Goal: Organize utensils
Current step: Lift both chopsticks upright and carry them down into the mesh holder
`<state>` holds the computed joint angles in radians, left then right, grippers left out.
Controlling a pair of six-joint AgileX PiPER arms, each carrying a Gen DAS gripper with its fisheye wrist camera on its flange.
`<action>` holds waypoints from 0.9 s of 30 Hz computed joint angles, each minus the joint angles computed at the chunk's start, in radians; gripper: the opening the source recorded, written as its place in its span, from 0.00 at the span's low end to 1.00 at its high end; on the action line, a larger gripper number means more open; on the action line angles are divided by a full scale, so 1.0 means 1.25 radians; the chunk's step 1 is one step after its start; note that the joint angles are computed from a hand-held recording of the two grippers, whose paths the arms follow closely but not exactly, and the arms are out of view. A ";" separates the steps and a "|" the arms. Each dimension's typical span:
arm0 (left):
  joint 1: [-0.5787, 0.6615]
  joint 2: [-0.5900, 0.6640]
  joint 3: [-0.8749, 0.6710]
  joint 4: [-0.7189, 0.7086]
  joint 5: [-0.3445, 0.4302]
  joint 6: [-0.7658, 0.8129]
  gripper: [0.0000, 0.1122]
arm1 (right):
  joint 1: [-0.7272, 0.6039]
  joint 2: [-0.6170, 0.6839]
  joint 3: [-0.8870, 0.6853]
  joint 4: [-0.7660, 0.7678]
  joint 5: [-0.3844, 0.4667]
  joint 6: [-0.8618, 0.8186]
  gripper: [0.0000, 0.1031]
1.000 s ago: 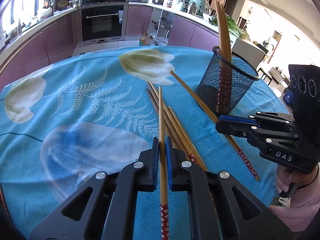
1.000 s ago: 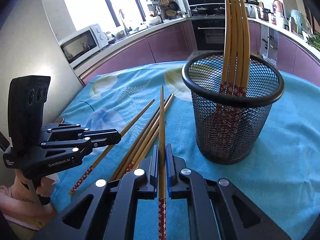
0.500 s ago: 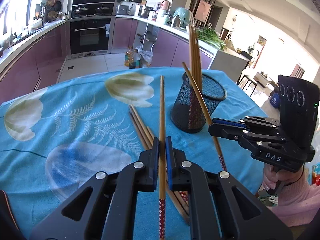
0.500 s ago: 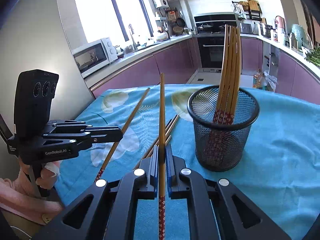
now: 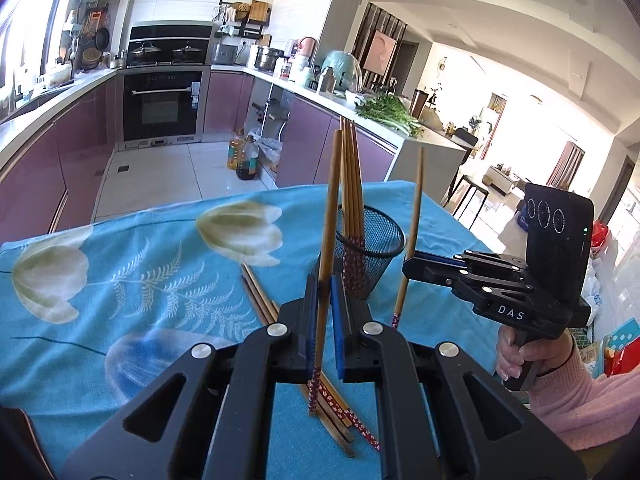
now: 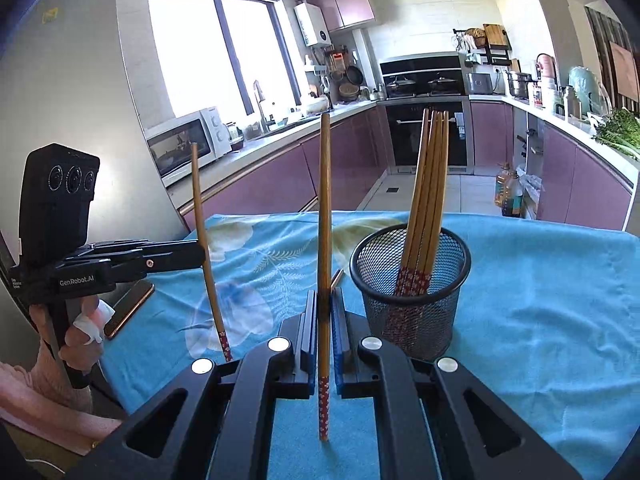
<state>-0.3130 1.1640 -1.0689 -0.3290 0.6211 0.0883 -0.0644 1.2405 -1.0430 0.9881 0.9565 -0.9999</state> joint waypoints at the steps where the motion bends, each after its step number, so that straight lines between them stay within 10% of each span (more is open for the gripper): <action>1: 0.004 0.002 -0.006 -0.011 0.003 0.010 0.07 | -0.004 0.000 -0.003 0.005 0.001 -0.004 0.06; 27: -0.051 0.153 -0.233 -0.023 0.003 0.033 0.01 | -0.077 0.046 -0.135 0.075 0.054 -0.048 0.06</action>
